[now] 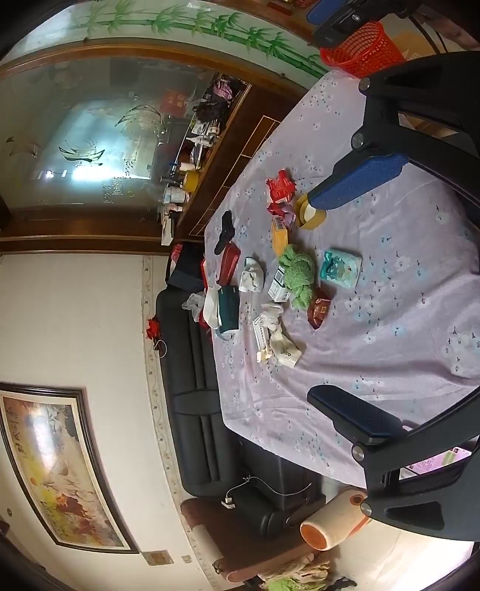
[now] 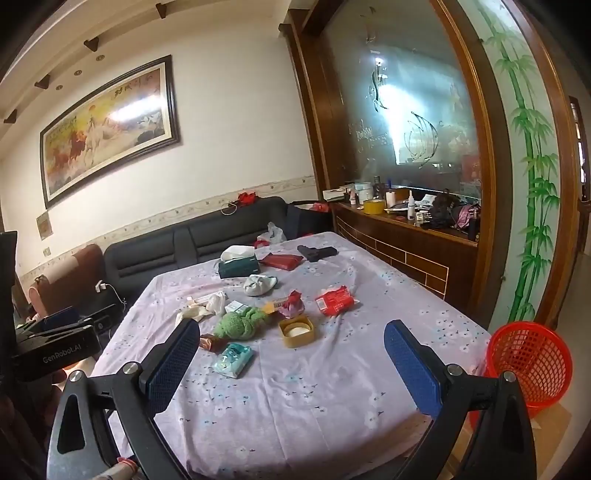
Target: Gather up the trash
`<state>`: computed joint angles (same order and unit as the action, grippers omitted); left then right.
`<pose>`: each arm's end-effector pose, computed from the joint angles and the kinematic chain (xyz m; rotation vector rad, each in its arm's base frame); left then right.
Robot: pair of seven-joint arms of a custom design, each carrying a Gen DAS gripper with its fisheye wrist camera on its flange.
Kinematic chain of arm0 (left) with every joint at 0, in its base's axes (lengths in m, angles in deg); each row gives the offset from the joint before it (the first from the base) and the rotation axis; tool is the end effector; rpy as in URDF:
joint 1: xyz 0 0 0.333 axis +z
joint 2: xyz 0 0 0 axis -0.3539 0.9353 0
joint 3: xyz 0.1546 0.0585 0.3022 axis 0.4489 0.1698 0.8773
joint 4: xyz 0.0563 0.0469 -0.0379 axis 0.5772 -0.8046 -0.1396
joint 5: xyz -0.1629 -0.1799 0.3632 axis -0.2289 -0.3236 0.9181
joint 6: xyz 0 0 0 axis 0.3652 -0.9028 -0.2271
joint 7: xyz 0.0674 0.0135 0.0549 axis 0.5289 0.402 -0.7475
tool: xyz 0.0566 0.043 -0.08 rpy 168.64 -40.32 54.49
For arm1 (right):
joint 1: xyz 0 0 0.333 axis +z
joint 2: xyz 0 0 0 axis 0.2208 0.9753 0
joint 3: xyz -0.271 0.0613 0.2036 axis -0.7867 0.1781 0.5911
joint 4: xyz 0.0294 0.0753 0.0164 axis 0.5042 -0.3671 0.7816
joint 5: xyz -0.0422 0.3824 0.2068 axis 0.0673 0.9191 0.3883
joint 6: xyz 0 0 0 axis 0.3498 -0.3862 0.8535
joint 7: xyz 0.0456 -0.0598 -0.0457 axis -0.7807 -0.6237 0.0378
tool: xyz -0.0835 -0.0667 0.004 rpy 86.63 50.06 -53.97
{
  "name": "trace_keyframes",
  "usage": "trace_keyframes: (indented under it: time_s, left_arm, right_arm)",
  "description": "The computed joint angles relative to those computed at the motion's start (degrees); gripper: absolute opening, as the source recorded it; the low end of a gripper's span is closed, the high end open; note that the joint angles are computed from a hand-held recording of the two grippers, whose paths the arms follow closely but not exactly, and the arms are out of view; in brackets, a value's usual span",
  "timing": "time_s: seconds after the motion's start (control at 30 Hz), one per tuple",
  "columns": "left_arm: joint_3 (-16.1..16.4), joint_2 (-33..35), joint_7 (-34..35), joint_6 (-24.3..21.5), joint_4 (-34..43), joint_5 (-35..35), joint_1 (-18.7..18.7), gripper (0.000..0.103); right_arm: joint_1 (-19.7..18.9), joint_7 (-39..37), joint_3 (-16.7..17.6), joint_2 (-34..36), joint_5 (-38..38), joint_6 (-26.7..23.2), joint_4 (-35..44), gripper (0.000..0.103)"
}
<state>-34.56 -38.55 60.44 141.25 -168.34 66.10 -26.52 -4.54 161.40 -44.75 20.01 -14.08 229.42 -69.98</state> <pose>0.5207 -0.2813 0.6064 -1.5227 1.6442 -0.9791 0.4368 0.1904 0.6118 -1.3333 1.5675 -0.8861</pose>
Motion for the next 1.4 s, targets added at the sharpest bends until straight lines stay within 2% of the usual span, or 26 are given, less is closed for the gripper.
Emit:
trace_keyframes:
  time_s: [0.17, 0.47, 0.57, 1.17, 1.23, 1.4]
  left_arm:
    - [-0.1, -0.2, -0.6, 0.2, -0.3, 0.4, 0.0, 0.095]
    - [-0.4, -0.6, -0.5, 0.1, -0.5, 0.1, 0.1, 0.095]
    - [-0.6, -0.7, -0.9, -0.1, -0.5, 0.6, 0.2, 0.095]
    - [-0.5, -0.7, -0.6, 0.2, -0.6, 0.2, 0.2, 0.095]
    - [-0.5, -0.7, -0.5, 0.2, -0.7, 0.2, 0.3, 0.095]
    - [-0.5, -0.8, -0.3, 0.2, -0.7, 0.0, 0.3, 0.095]
  right_arm:
    - [-1.2, 0.6, 1.9, -0.4, -0.2, 0.2, -0.1, 0.102]
    - [0.0, -0.9, 0.0, -0.8, 0.9, 1.1, -0.6, 0.102]
    - [-1.2, -0.3, 1.5, -1.0, 1.2, 1.2, -0.5, 0.102]
    - [-1.1, -1.5, 1.9, 0.0, 1.8, 1.5, 0.0, 0.102]
    - [-2.5, -0.8, 3.2, -0.6, 1.9, 2.3, -0.2, 0.102]
    - [-3.1, -1.4, 3.8, -0.5, 2.4, 2.8, -0.1, 0.102]
